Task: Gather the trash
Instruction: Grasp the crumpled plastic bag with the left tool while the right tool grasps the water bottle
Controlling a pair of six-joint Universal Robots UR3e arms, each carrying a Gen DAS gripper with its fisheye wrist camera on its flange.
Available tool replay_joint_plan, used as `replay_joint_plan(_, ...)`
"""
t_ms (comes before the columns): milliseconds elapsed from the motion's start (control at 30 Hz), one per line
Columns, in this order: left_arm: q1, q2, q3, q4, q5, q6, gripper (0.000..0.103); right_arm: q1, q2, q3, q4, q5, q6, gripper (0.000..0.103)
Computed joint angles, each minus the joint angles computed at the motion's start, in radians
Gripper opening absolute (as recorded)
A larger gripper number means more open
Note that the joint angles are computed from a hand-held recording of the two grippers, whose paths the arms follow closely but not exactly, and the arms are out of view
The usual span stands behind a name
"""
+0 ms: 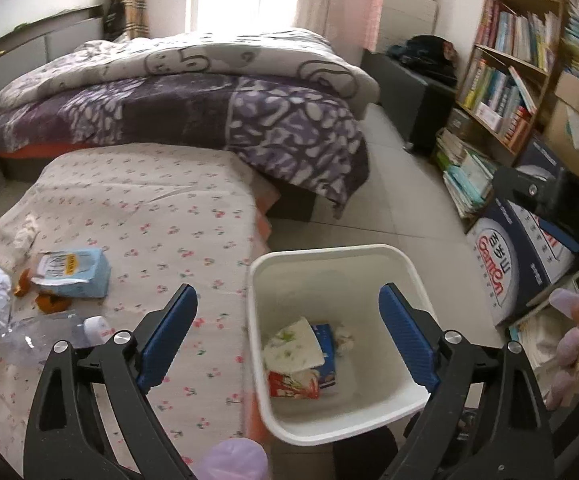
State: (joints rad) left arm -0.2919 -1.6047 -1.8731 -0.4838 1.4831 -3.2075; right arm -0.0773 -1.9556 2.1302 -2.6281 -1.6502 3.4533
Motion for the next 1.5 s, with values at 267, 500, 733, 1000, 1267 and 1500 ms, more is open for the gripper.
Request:
replay_joint_plan(267,0.127,0.073,-0.067,-0.024,0.016,0.043,0.091,0.184,0.17,-0.115,-0.022,-0.079,0.056,0.092)
replay_joint_plan(500,0.292,0.114,-0.096,-0.094,0.024,0.071,0.091,0.321,0.331,-0.245,-0.015,-0.125,0.084,0.092)
replay_joint_plan(733,0.495,0.14,-0.107,-0.141,0.057,0.1,0.091,0.443,0.503,-0.399,0.005,-0.155,0.091,0.092)
replay_joint_plan(1000,0.671,0.062,-0.065,-0.131,0.196,0.133,0.093,0.545,0.676,-0.574,0.05,-0.185,0.072,0.092)
replay_joint_plan(1267,0.739,-0.145,0.066,-0.145,0.25,0.224,0.094,0.634,0.875,-0.808,0.092,-0.13,-0.091,0.092)
replay_joint_plan(1500,0.809,-0.254,0.169,-0.208,0.18,0.31,0.088,0.705,1.103,-1.12,0.197,0.02,-0.427,0.092)
